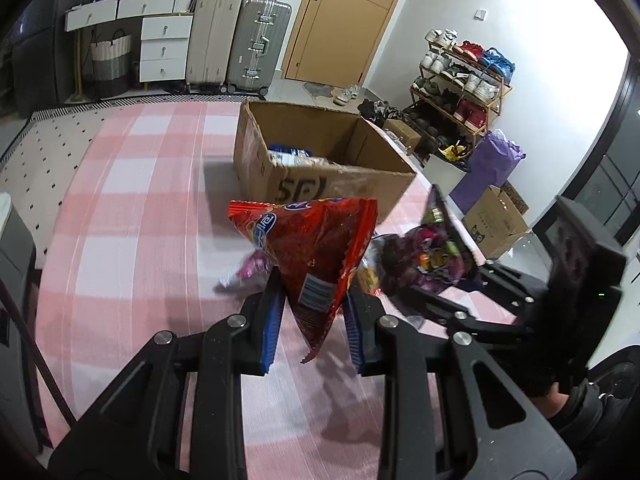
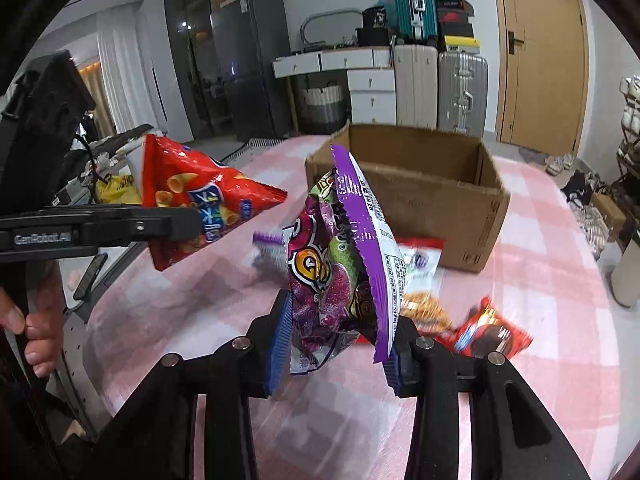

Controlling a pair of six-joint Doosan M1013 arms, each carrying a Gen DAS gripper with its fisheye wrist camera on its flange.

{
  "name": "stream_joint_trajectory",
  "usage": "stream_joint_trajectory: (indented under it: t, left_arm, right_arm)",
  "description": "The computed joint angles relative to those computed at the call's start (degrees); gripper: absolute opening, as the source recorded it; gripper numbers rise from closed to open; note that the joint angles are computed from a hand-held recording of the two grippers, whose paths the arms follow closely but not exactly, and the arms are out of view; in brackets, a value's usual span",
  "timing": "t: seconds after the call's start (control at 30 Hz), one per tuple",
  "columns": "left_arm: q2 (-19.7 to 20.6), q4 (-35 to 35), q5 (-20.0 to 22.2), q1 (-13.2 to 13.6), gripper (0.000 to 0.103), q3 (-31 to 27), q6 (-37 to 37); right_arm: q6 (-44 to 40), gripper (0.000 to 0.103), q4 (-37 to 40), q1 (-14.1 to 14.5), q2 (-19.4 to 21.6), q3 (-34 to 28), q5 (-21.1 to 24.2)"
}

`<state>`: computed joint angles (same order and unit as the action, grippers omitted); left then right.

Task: Organize snacks
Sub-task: 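Carry the chip bag and grape bag over the SF box and open both tools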

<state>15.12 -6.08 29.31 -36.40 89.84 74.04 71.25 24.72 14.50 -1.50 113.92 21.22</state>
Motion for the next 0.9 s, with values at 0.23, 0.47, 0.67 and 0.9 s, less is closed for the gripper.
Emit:
stream_joint_trajectory:
  t: [0.23,0.47,0.67,0.9]
  left_arm:
    - [2.6,-0.9,2.3,0.5,0.025,-4.9,2.1]
    - [5.8,0.6,5.4,1.0,0.025,-11.0,1.0]
    - [9.0,2.2,8.1,1.6,0.021,-17.1,0.6]
    - [14.6,-1.6,12.1,2.8,0.009,-25.4,4.6]
  right_arm:
    - [-1.0,0.040,0.3,-1.2,-0.1,-2.2,0.1]
    - [-2.5,0.040,1.8,-2.8,1.1,-5.4,0.6]
    - [-3.3,0.040,2.6,-4.6,2.3,-8.5,2.0]
    - [-4.1,0.040,3.6,-6.7,5.6,-13.4,4.6]
